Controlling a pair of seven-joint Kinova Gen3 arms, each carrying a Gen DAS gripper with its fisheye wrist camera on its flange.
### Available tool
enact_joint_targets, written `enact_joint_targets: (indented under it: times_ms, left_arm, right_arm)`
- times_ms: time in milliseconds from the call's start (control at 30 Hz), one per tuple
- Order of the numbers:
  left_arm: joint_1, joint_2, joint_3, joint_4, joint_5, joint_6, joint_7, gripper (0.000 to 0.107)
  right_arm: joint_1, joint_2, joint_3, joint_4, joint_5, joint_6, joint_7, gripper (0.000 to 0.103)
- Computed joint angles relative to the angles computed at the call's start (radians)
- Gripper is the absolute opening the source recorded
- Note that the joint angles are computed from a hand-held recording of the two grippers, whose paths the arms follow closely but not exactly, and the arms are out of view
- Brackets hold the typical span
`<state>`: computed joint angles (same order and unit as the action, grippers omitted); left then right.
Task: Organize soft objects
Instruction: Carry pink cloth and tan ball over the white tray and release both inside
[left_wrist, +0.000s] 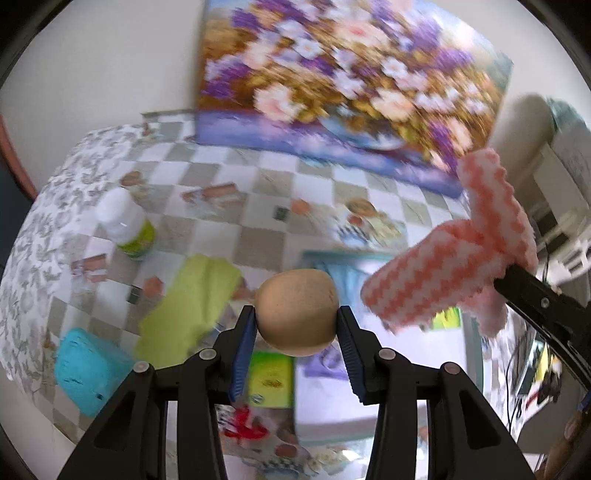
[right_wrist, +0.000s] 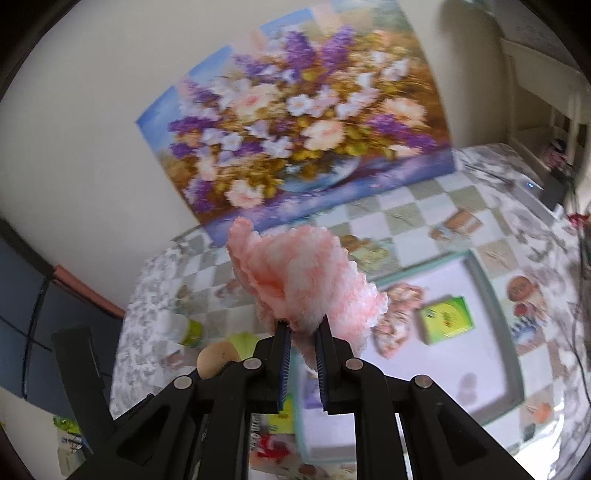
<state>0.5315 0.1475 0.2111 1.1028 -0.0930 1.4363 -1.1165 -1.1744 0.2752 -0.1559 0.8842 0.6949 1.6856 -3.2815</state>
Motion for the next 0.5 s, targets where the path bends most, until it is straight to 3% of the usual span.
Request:
enact_joint_targets:
  times_ms: [133, 500]
  left_arm:
    - [0.036, 0.023, 0.016, 0.006, -0.008, 0.016, 0.010, 0.046]
    - [0.125, 0.089, 0.015, 0.024, -0.039, 0.063, 0.033, 0.046]
  right_arm:
    - [0.024, -0.021, -0.011, 0.054, -0.055, 0.005, -0.036, 0.014]
    - [0.182, -0.098, -0.073, 0.273, -0.233, -0.180, -0.083, 0.014]
